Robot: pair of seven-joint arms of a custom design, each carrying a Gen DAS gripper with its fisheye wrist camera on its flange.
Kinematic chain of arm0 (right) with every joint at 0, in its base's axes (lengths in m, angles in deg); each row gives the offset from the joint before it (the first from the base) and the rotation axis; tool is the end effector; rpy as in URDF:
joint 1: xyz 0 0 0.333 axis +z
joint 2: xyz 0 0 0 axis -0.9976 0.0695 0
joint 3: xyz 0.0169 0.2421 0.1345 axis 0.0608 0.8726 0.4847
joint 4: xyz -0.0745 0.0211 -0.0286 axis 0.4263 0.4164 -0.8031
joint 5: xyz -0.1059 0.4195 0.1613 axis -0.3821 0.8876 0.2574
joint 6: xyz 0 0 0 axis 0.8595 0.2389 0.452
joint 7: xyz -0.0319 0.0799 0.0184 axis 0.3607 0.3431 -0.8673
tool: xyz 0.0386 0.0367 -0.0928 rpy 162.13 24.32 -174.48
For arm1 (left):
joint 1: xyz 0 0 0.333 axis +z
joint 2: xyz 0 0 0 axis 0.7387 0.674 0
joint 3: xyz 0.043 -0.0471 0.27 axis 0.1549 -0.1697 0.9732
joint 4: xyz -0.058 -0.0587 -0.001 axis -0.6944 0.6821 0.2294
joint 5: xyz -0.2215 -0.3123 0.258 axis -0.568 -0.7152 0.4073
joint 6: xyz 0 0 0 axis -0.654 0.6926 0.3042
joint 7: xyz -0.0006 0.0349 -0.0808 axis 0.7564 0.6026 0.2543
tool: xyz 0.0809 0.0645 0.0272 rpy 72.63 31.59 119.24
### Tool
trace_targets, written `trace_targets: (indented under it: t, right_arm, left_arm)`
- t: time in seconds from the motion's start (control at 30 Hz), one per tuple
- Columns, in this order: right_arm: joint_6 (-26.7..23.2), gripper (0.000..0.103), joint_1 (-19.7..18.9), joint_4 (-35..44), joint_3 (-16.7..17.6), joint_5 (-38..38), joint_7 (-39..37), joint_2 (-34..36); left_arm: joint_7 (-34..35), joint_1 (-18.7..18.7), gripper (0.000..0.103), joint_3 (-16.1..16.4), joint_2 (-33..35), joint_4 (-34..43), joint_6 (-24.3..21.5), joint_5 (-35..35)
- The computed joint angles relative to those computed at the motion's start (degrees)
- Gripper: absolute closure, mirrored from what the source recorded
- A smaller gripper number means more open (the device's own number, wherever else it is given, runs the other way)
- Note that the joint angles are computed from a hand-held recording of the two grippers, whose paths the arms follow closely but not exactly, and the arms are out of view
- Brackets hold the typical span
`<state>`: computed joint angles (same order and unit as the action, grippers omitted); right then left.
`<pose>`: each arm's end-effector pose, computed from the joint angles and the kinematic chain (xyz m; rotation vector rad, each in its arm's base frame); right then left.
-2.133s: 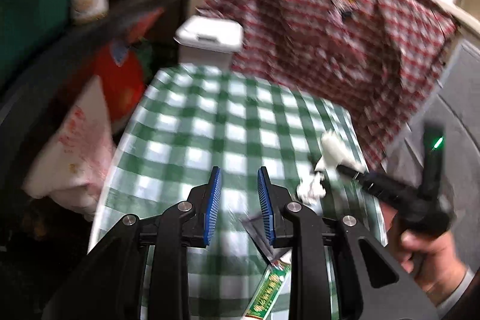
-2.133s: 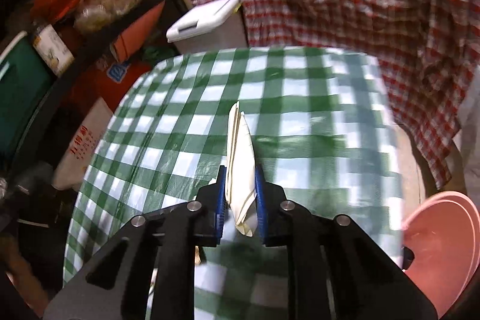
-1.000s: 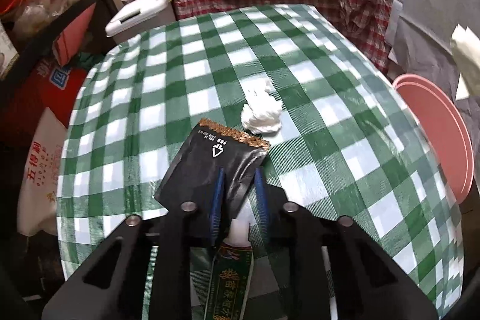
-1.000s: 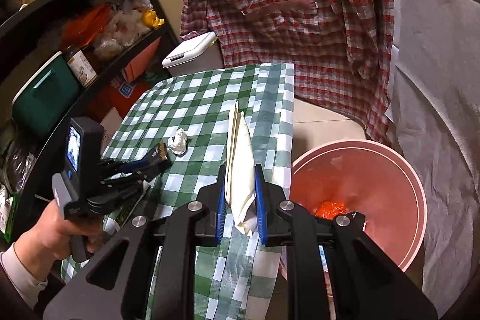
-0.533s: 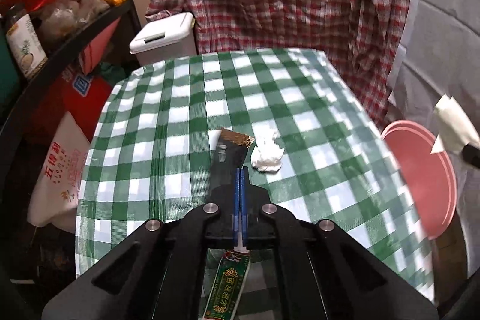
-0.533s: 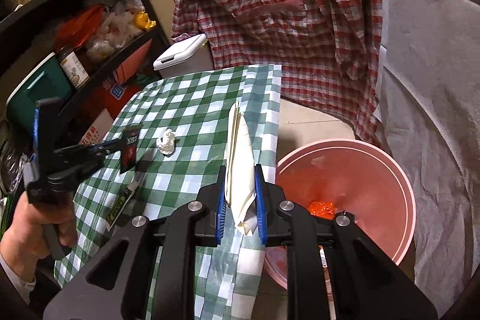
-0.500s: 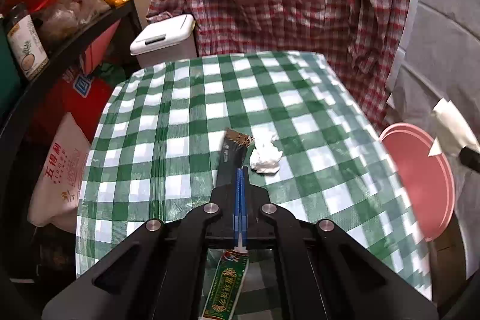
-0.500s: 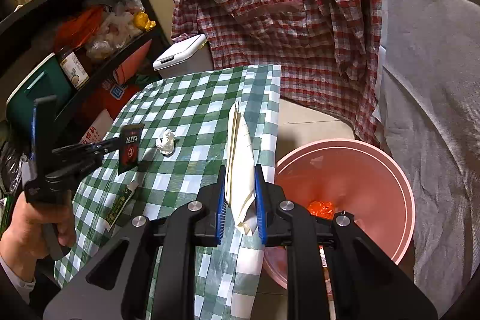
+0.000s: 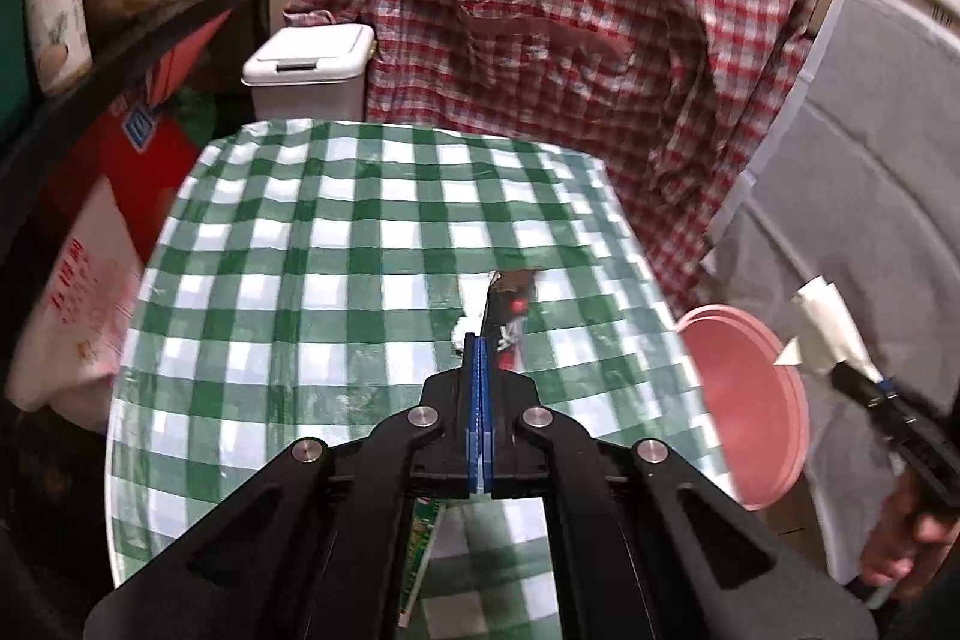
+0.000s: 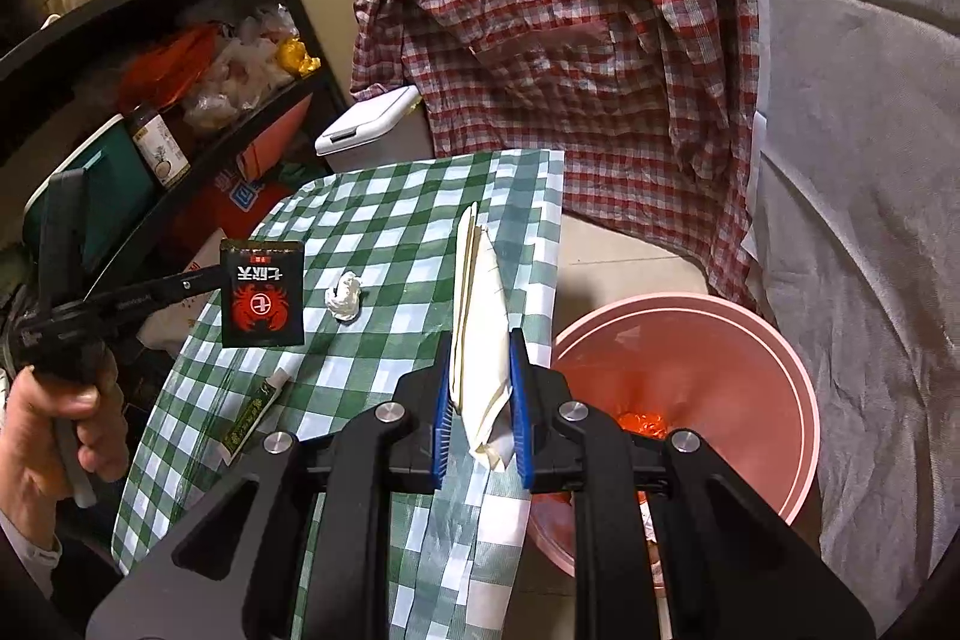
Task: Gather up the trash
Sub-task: 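Carry the black packet with the left gripper while the right gripper carries the tissue over the bucket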
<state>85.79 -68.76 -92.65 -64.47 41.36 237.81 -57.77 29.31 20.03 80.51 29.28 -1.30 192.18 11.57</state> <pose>0.5924 0.2617 0.3919 -1.5294 1.7490 -0.5120 0.7130 -0.4490 0.4006 -1.6817 2.1291 -1.0143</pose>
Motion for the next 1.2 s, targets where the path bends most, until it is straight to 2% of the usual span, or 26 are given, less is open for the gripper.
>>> trace_targets:
  t: [0.13, 0.5, 0.93, 1.2]
  right_arm:
    - [0.54, 0.086, -0.21, -0.84, -0.27, -2.97, 3.25, -1.31]
    - [0.60, 0.086, -2.15, -2.75, 0.95, -6.70, 6.16, -3.82]
    - [-1.89, 0.086, -5.06, -4.43, 2.81, -16.50, 15.36, -7.50]
    - [-4.95, 0.086, -6.34, -5.60, 4.13, -22.20, 20.48, -10.02]
  left_arm:
    - [1.25, 1.24, 0.103, -1.68, -1.97, -2.96, 2.04, -2.31]
    - [0.52, -0.63, 0.103, -0.29, -5.06, -6.07, 3.42, -0.17]
    - [-3.49, -2.62, 0.103, 1.01, -8.14, -9.31, 5.14, 4.43]
    - [-5.38, -4.10, 0.103, 1.54, -7.83, -8.56, 5.67, 7.02]
